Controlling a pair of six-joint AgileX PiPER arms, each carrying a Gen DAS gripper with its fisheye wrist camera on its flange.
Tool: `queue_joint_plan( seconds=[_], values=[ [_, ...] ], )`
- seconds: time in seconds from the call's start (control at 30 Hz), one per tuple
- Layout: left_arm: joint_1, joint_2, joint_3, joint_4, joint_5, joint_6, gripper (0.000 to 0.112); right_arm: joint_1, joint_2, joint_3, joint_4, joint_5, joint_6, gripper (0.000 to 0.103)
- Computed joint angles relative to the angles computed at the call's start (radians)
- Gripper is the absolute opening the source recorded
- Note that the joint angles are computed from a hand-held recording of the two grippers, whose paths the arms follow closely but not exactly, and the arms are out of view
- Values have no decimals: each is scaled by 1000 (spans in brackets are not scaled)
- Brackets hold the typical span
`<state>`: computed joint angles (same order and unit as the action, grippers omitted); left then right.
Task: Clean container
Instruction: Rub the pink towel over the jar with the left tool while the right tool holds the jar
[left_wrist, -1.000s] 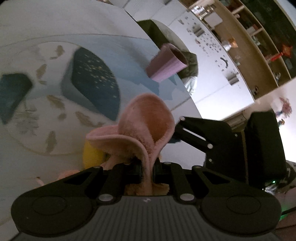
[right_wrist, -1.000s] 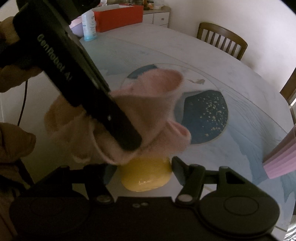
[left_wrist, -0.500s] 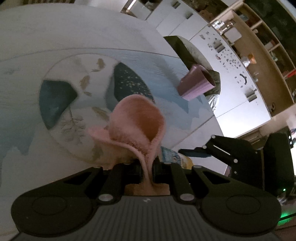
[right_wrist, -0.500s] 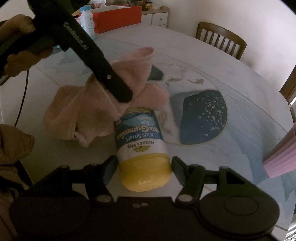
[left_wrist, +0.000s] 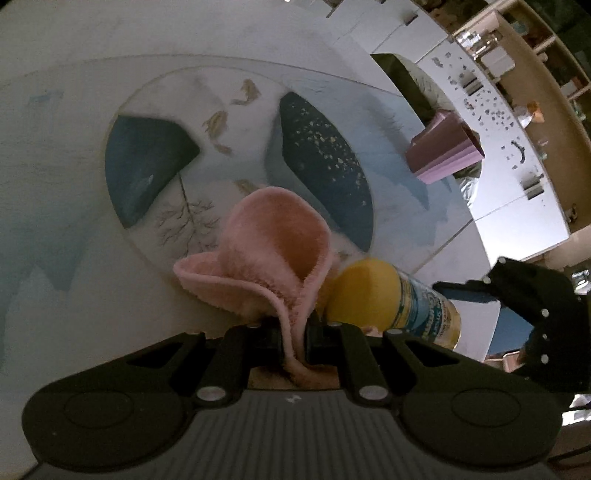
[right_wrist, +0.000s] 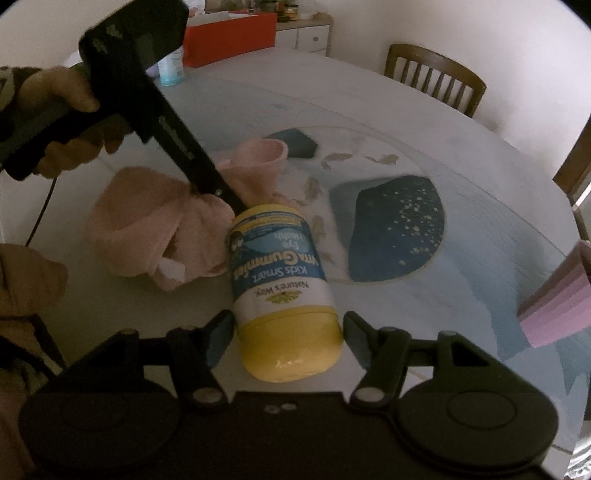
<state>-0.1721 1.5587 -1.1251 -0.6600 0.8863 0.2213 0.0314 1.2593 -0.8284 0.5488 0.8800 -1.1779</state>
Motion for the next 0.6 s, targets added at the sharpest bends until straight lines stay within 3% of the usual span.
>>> queue_joint_plan(
  seconds=[0.2,0.43,0.6],
  values=[
    [-4,-8,6,2,-5,-3,10,-73,-55,36,25,32,-46,67],
    [-13,-9,2,16,-6,-21,10,-42,-55,96,47,-66,-56,67],
    [-22,-13,1,31,-10,-31,10,-100,-6,82,105,-15,-86,64]
  ],
)
